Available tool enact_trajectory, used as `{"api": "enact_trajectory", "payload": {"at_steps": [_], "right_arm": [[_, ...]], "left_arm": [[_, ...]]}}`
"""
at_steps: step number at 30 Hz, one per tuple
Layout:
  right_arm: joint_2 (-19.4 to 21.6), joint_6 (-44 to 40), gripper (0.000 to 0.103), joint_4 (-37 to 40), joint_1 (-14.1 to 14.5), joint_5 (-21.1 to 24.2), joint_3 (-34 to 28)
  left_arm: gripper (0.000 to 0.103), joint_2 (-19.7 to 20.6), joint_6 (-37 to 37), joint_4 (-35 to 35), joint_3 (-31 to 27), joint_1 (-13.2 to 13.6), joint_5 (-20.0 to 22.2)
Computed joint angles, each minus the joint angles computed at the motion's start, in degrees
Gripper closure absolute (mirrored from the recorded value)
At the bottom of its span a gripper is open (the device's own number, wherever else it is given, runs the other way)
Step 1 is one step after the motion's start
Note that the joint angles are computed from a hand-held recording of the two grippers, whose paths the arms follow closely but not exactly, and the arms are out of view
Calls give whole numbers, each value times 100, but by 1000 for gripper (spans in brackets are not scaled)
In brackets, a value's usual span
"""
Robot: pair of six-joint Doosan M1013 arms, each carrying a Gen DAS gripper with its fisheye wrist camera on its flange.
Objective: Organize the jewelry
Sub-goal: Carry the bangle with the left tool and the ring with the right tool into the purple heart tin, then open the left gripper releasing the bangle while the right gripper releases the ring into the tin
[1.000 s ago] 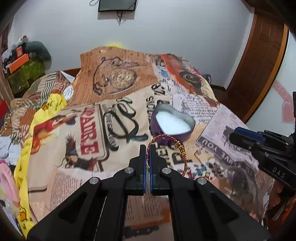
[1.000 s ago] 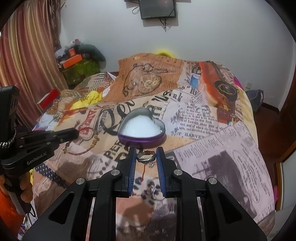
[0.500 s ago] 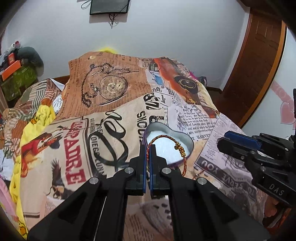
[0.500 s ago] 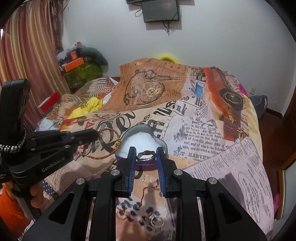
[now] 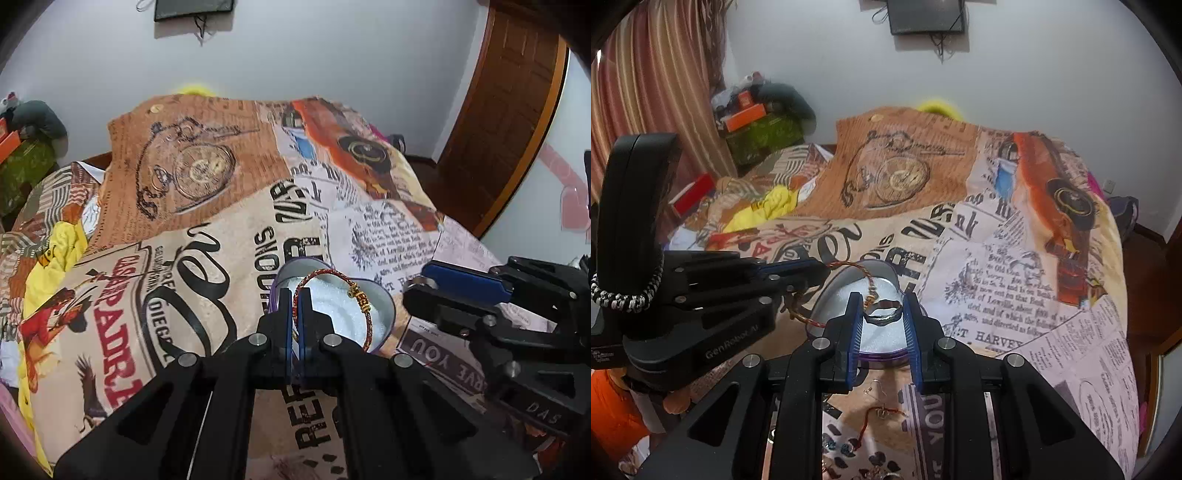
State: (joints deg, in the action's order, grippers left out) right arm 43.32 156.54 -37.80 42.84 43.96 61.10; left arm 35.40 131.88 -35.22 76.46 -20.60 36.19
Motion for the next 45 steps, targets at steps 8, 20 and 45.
{"api": "enact_trajectory", "payload": {"at_steps": [8,20,45], "right_arm": [[129,-828,83,809,-141,-90,-142],[256,-1465,83,1559,-254,52,-253],[-149,-386,69,528,30,369,43]], "left_arm": [[102,205,-226,308,-256,-28,350],[102,223,-269,369,-300,-17,419],[82,-435,-251,397,362,47,53]]}}
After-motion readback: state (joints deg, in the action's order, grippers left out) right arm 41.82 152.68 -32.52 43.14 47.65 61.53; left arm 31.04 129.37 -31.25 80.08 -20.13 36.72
